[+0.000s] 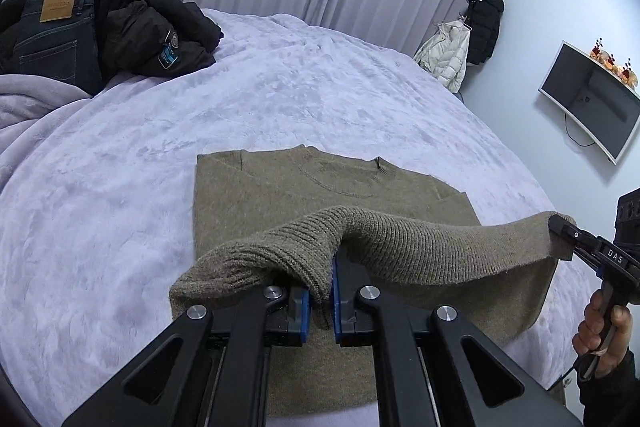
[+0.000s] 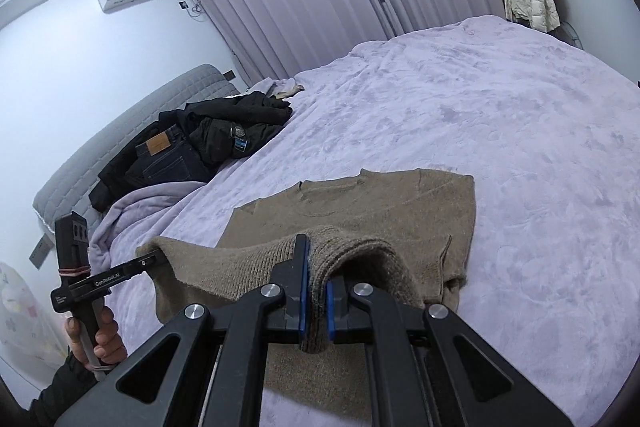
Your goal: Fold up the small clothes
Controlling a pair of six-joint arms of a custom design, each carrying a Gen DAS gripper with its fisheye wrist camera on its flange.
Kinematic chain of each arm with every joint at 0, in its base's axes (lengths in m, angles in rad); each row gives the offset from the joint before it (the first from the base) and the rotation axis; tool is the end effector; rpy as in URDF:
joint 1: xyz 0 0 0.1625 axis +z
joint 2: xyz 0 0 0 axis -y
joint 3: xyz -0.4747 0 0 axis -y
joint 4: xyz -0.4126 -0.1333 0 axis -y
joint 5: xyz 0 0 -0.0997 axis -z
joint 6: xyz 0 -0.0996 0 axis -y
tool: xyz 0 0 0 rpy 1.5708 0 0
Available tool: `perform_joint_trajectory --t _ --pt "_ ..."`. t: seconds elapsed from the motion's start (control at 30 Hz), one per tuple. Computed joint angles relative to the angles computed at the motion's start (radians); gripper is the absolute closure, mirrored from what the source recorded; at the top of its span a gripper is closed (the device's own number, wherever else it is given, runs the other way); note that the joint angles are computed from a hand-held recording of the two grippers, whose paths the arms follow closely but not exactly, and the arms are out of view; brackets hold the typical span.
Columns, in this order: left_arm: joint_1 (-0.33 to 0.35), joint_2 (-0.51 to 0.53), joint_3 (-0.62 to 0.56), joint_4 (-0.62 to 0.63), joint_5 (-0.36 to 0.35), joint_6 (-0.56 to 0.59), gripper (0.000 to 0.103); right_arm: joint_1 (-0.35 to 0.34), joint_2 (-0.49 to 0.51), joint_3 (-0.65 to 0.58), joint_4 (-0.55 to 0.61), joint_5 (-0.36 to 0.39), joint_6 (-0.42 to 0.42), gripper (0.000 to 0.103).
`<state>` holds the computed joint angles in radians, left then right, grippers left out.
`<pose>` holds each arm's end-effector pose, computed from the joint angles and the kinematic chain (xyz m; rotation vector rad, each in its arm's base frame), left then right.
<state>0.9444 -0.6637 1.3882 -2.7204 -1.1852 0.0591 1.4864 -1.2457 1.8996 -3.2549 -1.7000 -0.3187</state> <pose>-0.3376 -0.7578 0.1385 0.8300 2.6772 -0.7332 0.0682 -0.6231 0.3960 0.2005 -2.4837 1.3488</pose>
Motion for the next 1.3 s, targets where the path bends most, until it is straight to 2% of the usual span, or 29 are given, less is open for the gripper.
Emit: perform_joint_trajectory --t 0.13,0.3,0.43,0.53,0.6,0.63,0.67,0.7,0.77,0.8,0.83,0.9,0.97,1.0,1.03,1.07,1.1,1.13,1.17,1.2,1.23,1.3 --pt "0.020 0.087 -0.141 0.075 0.016 -0.008 0.094 -0.014 0.064 -0.095 0.028 -0.027 0.033 0.096" --pt "0.052 0.210 -0.315 0.190 0.041 -0.046 0.094 -0.013 0.178 -0.226 0.058 -0.151 0.023 0.096" --pt "0.088 0.287 -0.444 0.300 0.005 -0.122 0.094 -0.035 0.233 -0.312 0.119 -0.159 0.055 0.096" --pt "0.107 0.331 -0.535 0.398 -0.023 -0.157 0.092 -0.060 0.260 -0.361 0.193 -0.154 0.124 0.093" --pt "0.119 0.340 -0.562 0.405 -0.073 -0.161 0.059 -0.076 0.275 -0.394 0.249 -0.164 0.191 0.087" --pt "0.124 0.334 -0.552 0.367 -0.103 -0.160 0.019 -0.086 0.276 -0.401 0.263 -0.148 0.225 0.084" --pt "0.123 0.326 -0.530 0.307 -0.103 -0.161 0.000 -0.096 0.274 -0.402 0.264 -0.122 0.253 0.082" --pt "0.119 0.317 -0.507 0.244 -0.085 -0.162 0.000 -0.108 0.271 -0.403 0.260 -0.085 0.286 0.076" --pt "0.118 0.301 -0.489 0.212 -0.083 -0.171 0.000 -0.112 0.273 -0.412 0.255 -0.076 0.319 0.054" --pt "0.120 0.291 -0.482 0.213 -0.097 -0.183 0.000 -0.107 0.274 -0.412 0.238 -0.093 0.319 0.034" --pt "0.122 0.276 -0.467 0.214 -0.111 -0.189 0.000 -0.099 0.272 -0.403 0.205 -0.122 0.309 0.025" --pt "0.123 0.244 -0.422 0.197 -0.130 -0.183 0.000 -0.085 0.256 -0.373 0.134 -0.163 0.284 0.024" --pt "0.114 0.214 -0.367 0.180 -0.113 -0.150 0.000 -0.078 0.230 -0.330 0.060 -0.164 0.253 0.024" --pt "0.105 0.210 -0.356 0.188 -0.084 -0.123 0.000 -0.073 0.219 -0.310 0.029 -0.156 0.228 0.024" --pt "0.089 0.213 -0.347 0.197 -0.015 -0.079 0.000 -0.066 0.212 -0.297 0.023 -0.149 0.186 0.024" --pt "0.069 0.223 -0.340 0.183 0.081 -0.027 0.000 -0.048 0.214 -0.302 0.051 -0.185 0.125 0.024" --pt "0.055 0.233 -0.337 0.169 0.156 0.019 0.000 -0.026 0.231 -0.320 0.074 -0.262 0.043 0.024" --pt "0.053 0.246 -0.353 0.182 0.189 0.053 0.000 -0.002 0.258 -0.346 0.077 -0.365 -0.030 0.024" --pt "0.060 0.256 -0.382 0.222 0.179 0.061 0.000 0.014 0.290 -0.375 0.060 -0.449 -0.125 0.024" --pt "0.074 0.265 -0.422 0.281 0.138 0.053 0.000 0.021 0.308 -0.401 0.066 -0.491 -0.187 0.024" --pt "0.093 0.283 -0.484 0.364 0.088 0.032 0.000 0.019 0.313 -0.416 0.087 -0.492 -0.213 0.024" --pt "0.119 0.332 -0.602 0.475 0.067 -0.029 0.000 -0.001 0.314 -0.462 0.196 -0.442 -0.199 0.024"
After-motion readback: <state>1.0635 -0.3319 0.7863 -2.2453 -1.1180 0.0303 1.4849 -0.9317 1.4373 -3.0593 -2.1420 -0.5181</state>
